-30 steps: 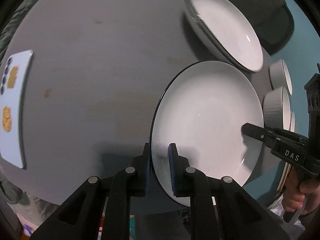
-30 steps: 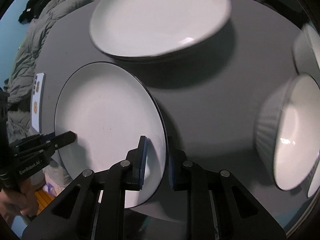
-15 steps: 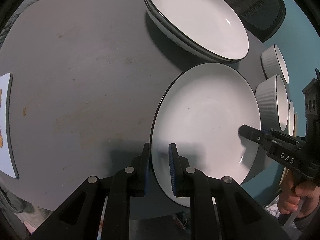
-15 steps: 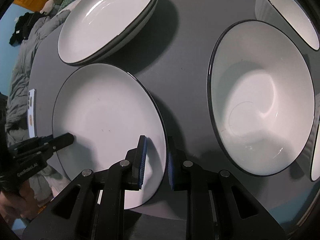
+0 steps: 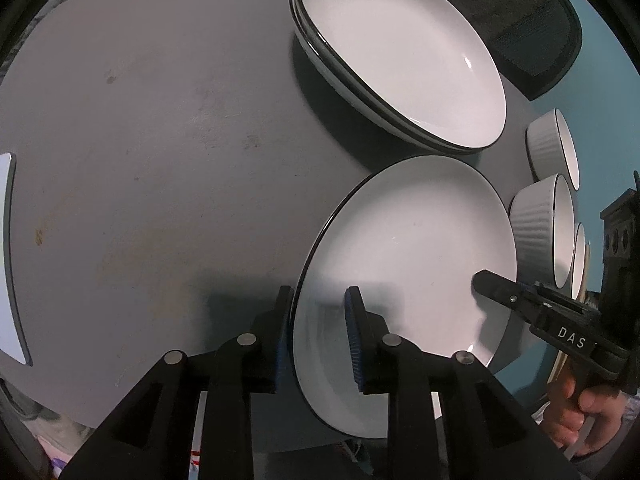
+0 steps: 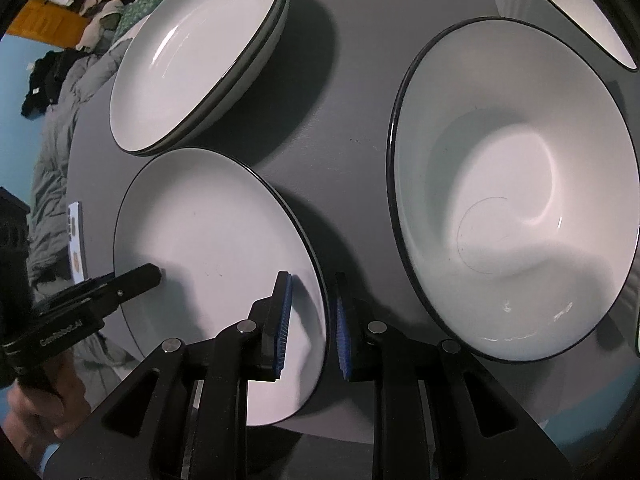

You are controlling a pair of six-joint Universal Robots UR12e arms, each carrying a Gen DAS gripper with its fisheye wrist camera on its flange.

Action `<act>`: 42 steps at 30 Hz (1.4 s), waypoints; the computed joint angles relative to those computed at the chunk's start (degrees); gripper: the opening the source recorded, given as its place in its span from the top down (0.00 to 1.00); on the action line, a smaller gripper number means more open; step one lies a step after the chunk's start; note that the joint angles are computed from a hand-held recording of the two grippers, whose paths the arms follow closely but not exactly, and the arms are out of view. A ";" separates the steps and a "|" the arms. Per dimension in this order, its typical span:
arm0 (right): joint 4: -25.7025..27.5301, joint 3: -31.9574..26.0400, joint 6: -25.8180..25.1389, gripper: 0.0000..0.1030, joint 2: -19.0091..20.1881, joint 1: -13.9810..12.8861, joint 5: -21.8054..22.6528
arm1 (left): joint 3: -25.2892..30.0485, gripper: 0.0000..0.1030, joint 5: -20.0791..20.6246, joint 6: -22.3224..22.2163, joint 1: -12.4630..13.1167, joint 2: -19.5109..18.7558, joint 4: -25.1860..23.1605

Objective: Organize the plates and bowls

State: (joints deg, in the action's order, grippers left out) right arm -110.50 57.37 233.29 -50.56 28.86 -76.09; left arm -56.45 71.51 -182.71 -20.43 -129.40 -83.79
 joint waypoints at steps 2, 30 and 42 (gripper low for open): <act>-0.12 0.02 -0.36 0.81 0.00 0.06 -0.21 | -0.22 0.77 0.08 0.17 0.05 0.12 0.08; 6.08 -10.29 -6.67 0.87 3.13 -0.13 -0.36 | 2.84 0.81 -0.43 -1.19 2.19 1.89 -3.39; 8.64 -20.43 -8.63 0.87 9.03 -1.40 -2.14 | 15.49 0.80 1.52 -0.77 1.96 -5.50 -6.06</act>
